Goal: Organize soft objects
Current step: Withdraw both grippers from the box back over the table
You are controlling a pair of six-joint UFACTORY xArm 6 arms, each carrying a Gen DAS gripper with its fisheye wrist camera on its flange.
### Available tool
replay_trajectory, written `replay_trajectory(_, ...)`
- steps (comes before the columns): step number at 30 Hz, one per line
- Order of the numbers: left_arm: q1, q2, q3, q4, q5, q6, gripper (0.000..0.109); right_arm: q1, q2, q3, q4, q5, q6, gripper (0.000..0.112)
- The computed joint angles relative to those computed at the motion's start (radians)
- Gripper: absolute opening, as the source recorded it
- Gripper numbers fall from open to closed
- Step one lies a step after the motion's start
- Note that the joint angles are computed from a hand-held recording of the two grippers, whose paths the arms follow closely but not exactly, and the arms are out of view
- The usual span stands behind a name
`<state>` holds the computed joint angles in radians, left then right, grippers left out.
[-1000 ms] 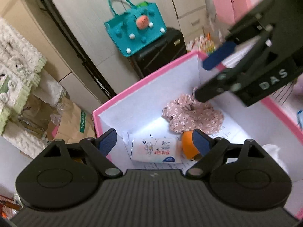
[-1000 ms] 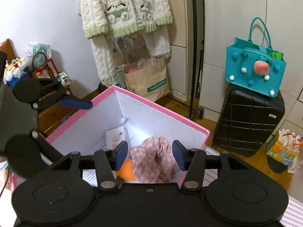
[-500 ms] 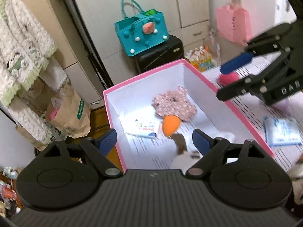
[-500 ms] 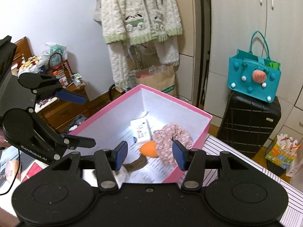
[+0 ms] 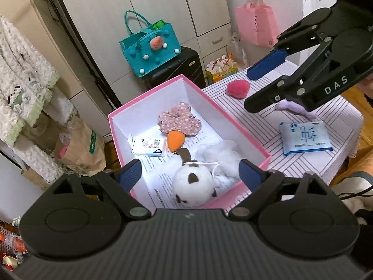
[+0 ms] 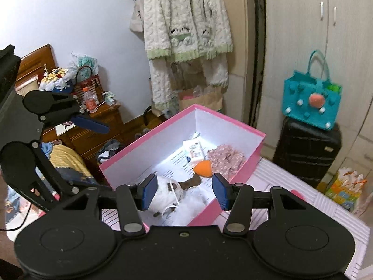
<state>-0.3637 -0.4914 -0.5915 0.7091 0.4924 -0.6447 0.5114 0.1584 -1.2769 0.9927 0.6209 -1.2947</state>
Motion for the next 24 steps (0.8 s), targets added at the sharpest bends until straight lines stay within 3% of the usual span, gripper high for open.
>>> replay_trajectory(5,-0.057,-0.043,0.008,-0.003,0.056,-0.023,0.094,-0.004,-0.095,0.100,0.010,-0.034,-0.055,0.058)
replay_trajectory(14,-0.138,-0.033,-0.007,-0.004,0.084,-0.055,0.096,-0.048,-0.259,0.291,0.091,-0.051,-0.185,0.064)
replay_trajectory(24,-0.210,0.069,-0.034,0.030,0.001,-0.092,0.099,-0.126,-0.364,0.448,0.150,-0.053,-0.280,0.072)
